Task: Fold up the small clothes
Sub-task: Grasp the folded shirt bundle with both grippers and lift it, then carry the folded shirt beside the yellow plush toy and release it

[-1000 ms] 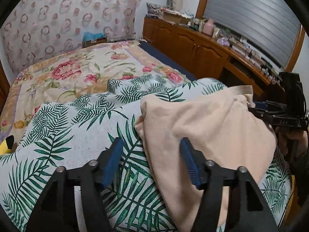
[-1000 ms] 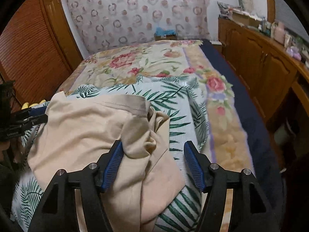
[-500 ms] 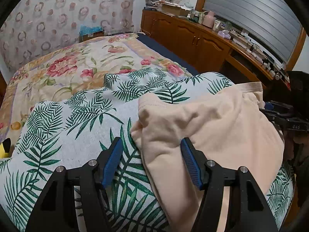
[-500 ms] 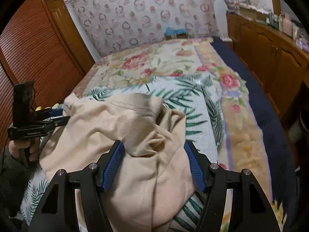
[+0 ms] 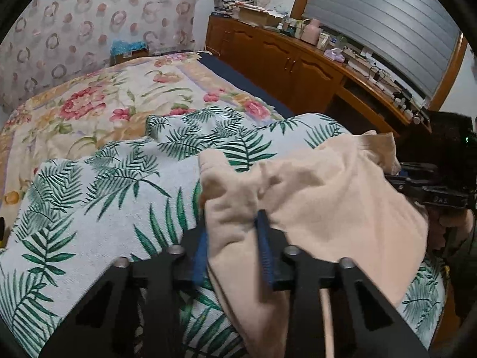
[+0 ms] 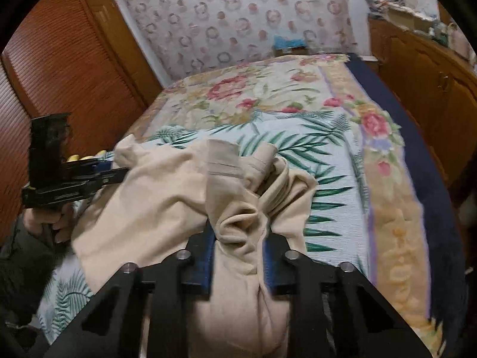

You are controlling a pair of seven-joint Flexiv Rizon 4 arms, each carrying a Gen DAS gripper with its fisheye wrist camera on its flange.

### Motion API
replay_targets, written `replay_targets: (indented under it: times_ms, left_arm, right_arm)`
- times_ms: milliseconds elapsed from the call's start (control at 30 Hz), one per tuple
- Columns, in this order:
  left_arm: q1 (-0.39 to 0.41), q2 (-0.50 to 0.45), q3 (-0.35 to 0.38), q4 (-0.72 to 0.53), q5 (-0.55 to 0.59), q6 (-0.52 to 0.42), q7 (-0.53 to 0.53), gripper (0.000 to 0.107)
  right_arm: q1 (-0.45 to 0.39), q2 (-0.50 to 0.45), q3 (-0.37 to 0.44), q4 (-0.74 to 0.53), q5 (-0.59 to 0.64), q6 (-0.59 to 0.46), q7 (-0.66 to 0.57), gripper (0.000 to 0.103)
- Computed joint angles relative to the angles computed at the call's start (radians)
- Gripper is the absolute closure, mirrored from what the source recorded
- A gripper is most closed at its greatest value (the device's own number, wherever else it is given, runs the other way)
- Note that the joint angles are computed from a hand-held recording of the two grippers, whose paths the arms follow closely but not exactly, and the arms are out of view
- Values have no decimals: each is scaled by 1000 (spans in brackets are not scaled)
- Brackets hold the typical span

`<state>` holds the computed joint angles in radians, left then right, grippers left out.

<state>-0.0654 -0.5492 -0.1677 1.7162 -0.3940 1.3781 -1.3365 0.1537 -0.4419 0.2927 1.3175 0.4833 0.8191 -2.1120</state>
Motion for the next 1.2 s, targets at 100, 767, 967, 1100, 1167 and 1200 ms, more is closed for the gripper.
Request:
replay_targets:
  times_ms: [100,767,967,1100,1167,1200]
  left_arm:
    - [-4,16,-3,18,-1,18,-3,93]
    - [-57,514,7,612,-363,601,125,94]
    - [-180,593,63,794,-719,785,236,95]
    - [-186,597,87,884,-779,816,161,95]
    - [-203,578,61,896,-929,845,213,95]
    - [-217,577,61,905,-972,854,221,95]
  right_arm:
    - [-9,6,10,11,20,22,-30,85]
    - [137,138,77,-3,180,111,-432,87]
    - [320,-20,77,-206,-15,17,-392,87]
    - [476,-160,59,-361,-184,-20,-346,87]
    - [536,-229,54,-449,-243,-49,-326,87]
    - [567,-265,47,-498,-271,-69,-308,88]
